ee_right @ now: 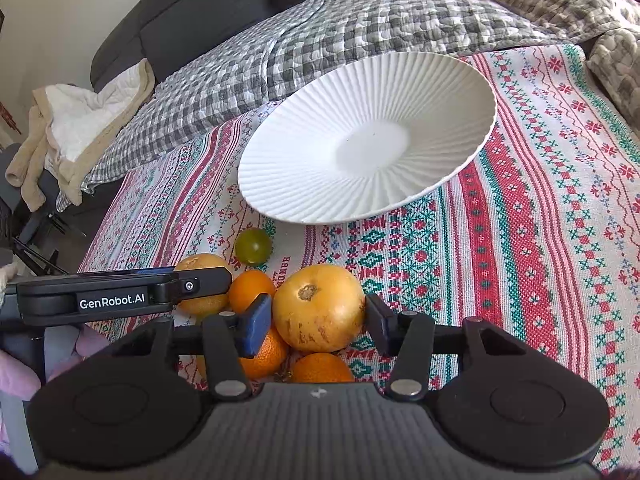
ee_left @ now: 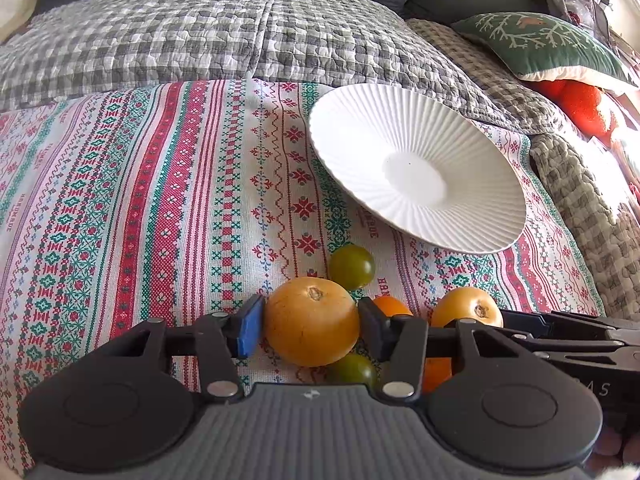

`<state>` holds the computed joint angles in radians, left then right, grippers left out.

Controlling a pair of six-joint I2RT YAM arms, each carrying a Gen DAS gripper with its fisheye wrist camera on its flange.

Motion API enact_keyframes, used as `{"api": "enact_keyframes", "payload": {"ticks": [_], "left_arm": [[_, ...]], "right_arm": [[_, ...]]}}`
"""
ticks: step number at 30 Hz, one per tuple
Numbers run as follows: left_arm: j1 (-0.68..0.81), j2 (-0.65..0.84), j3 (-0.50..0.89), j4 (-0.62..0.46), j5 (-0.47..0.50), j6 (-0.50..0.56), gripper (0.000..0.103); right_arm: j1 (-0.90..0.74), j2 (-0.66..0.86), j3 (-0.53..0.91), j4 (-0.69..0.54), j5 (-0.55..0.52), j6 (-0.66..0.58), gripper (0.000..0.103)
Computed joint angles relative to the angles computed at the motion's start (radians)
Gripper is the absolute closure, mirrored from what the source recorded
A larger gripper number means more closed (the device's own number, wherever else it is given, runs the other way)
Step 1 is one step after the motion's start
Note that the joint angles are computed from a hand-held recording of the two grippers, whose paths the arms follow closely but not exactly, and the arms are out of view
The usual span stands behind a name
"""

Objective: Organize fruits
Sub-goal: 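Carry both fruits into the white plate and open both tools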

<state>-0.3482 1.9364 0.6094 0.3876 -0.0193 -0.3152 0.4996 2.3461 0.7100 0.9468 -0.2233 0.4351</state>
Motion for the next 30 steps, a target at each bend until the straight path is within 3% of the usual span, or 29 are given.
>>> {"api": "enact_keyframes", "payload": {"ticks": [8,18,23,30], "left_arm": [[-0.021,-0.032,-0.025,-0.003,-0.046,-0.046,0.055],[-0.067,-0.166,-0.094,0.029,-0.079,-0.075,0.055],[-0.102,-0.153,-0.05,0.043,-0.103,-0.06,0.055],[-0.112,0.002,0.114,0.072,-0.081,-0.009,0.055]], "right_arm": [[-0.002,-0.03,-0.012,-0.033,0.022,0.02,0.057],[-0.032,-0.123,-0.082,0.037,0.003,0.018,0.057],[-0.073,-0.154,-0.054,0.012,0.022,-0.003,0.057],[-0.154,-0.12,0.055,-0.071,0.012,-0.069,0.057]]}}
